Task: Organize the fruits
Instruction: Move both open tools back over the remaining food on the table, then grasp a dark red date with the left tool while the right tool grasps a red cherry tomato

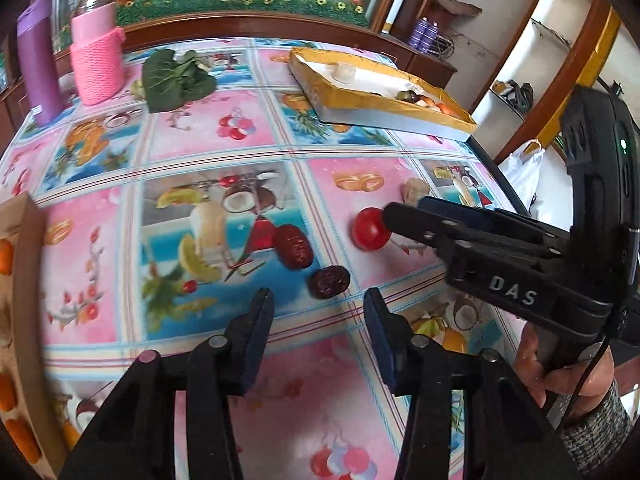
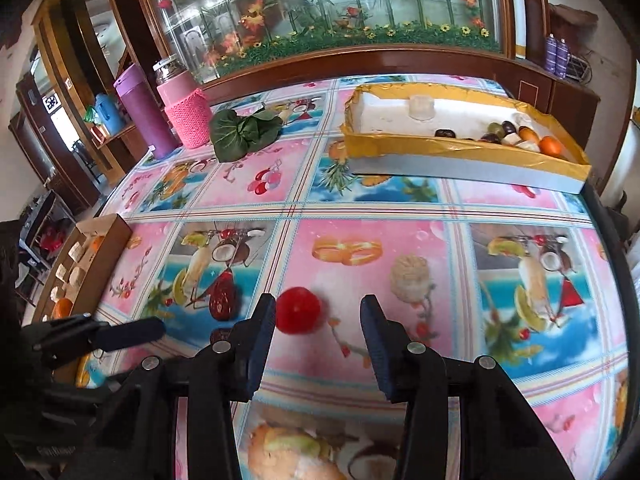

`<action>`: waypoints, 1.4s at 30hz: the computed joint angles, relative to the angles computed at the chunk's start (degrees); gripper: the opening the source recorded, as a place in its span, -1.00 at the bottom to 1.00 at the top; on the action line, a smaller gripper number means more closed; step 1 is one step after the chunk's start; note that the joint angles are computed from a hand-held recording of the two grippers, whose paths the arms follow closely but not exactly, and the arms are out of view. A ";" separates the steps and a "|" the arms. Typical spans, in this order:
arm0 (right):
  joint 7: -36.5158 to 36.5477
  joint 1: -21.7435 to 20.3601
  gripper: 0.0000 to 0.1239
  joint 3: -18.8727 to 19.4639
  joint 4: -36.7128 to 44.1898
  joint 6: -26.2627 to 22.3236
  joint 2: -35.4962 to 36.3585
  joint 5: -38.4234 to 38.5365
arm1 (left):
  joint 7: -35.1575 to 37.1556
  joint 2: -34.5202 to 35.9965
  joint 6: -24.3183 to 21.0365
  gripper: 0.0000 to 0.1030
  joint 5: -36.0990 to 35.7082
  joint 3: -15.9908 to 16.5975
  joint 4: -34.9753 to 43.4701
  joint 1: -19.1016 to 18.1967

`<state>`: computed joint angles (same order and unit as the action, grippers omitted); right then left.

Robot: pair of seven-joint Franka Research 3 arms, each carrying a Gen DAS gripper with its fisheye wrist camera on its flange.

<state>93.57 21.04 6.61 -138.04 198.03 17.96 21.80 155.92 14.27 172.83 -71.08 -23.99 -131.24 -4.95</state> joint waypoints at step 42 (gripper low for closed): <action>15.70 -8.13 -0.47 4.19 -1.49 4.39 3.14 -19.64 | -9.00 5.77 8.34 -0.61 7.10 -27.55 -1.19 30.51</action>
